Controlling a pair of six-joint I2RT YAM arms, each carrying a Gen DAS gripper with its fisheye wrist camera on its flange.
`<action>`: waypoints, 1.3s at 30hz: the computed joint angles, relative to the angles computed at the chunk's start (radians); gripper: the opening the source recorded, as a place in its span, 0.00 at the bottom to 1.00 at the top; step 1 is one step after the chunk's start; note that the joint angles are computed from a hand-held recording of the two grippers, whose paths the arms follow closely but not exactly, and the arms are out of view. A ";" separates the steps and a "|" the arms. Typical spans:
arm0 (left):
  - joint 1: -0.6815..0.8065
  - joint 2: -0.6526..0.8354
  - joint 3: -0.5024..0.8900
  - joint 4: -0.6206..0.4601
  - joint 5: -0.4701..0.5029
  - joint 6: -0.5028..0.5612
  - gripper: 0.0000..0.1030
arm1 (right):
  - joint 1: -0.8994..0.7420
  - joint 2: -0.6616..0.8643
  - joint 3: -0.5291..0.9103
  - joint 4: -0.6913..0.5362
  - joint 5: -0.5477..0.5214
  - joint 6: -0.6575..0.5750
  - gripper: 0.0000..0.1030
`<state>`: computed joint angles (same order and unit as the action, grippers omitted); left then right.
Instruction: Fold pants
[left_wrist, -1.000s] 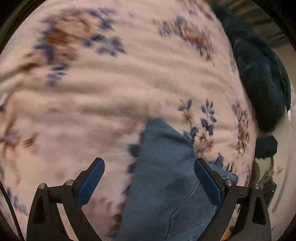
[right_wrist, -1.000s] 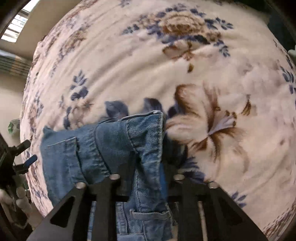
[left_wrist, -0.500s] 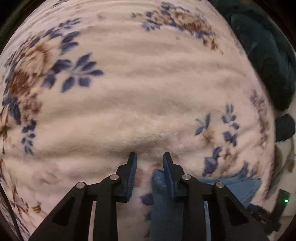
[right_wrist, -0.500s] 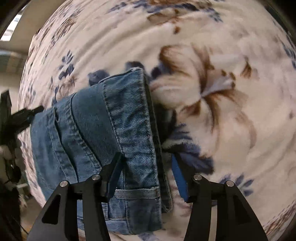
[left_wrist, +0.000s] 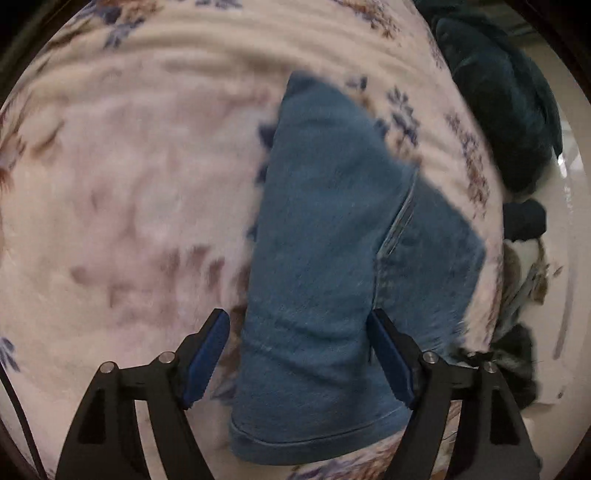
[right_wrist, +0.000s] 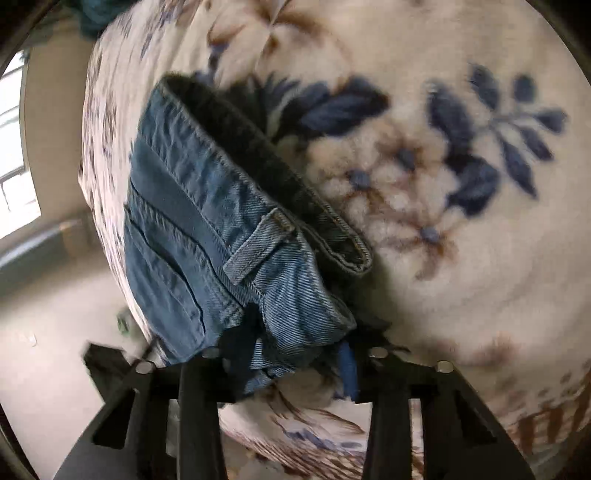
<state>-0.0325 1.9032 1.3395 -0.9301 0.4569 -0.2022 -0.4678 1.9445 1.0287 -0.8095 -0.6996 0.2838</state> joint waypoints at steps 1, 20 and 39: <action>-0.007 -0.009 -0.023 0.021 -0.026 0.002 0.78 | -0.002 -0.043 -0.015 0.004 0.032 0.006 0.26; 0.010 0.230 0.143 0.062 0.241 0.054 0.97 | 0.007 0.257 0.226 -0.075 -0.060 -0.379 0.95; -0.002 0.261 0.194 0.007 0.222 0.074 0.97 | -0.004 0.183 -0.215 0.491 -0.388 0.076 0.93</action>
<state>-0.0347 2.1639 1.5334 -0.9230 0.6791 -0.1286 -0.4715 2.1278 0.8136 -0.3188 -1.0871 0.3602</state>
